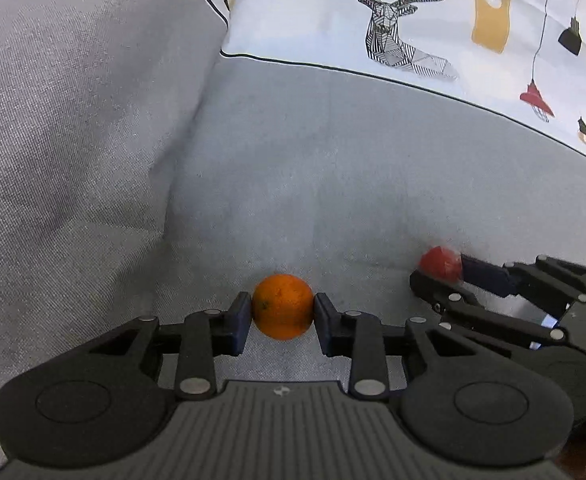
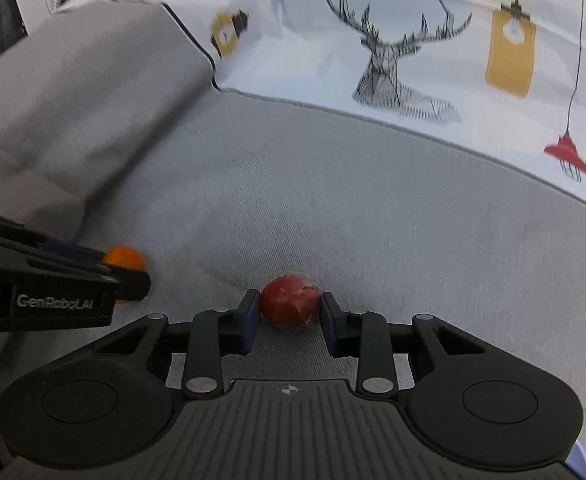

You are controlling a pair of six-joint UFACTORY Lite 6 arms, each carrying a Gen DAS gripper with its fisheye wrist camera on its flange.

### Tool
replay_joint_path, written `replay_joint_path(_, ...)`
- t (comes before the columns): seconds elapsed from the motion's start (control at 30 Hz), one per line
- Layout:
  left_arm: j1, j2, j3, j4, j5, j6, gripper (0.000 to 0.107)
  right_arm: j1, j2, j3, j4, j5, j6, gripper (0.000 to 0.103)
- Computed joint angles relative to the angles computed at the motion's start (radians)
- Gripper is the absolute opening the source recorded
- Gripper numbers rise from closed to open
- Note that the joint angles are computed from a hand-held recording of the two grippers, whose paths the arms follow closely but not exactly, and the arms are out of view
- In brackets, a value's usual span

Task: Organize fruits
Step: 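Close the left tool on the mandarin while the right tool grasps the red tomato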

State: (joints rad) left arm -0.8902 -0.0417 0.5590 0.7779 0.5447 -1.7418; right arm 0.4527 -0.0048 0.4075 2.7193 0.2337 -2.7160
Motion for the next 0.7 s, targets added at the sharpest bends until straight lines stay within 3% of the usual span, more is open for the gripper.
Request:
replay_joint_path(0.43,0.036,0.059,0.027,0.007,-0.041,0.049,0.038,-0.017,-0.004,-0.006,-0.053,0.018,0.04,0.034)
replay_joint_path(0.7,-0.002,-0.005,-0.003,0.085,-0.017,-0.061,0.037,-0.039,-0.129,-0.055,-0.124,0.011,0.121,0.034)
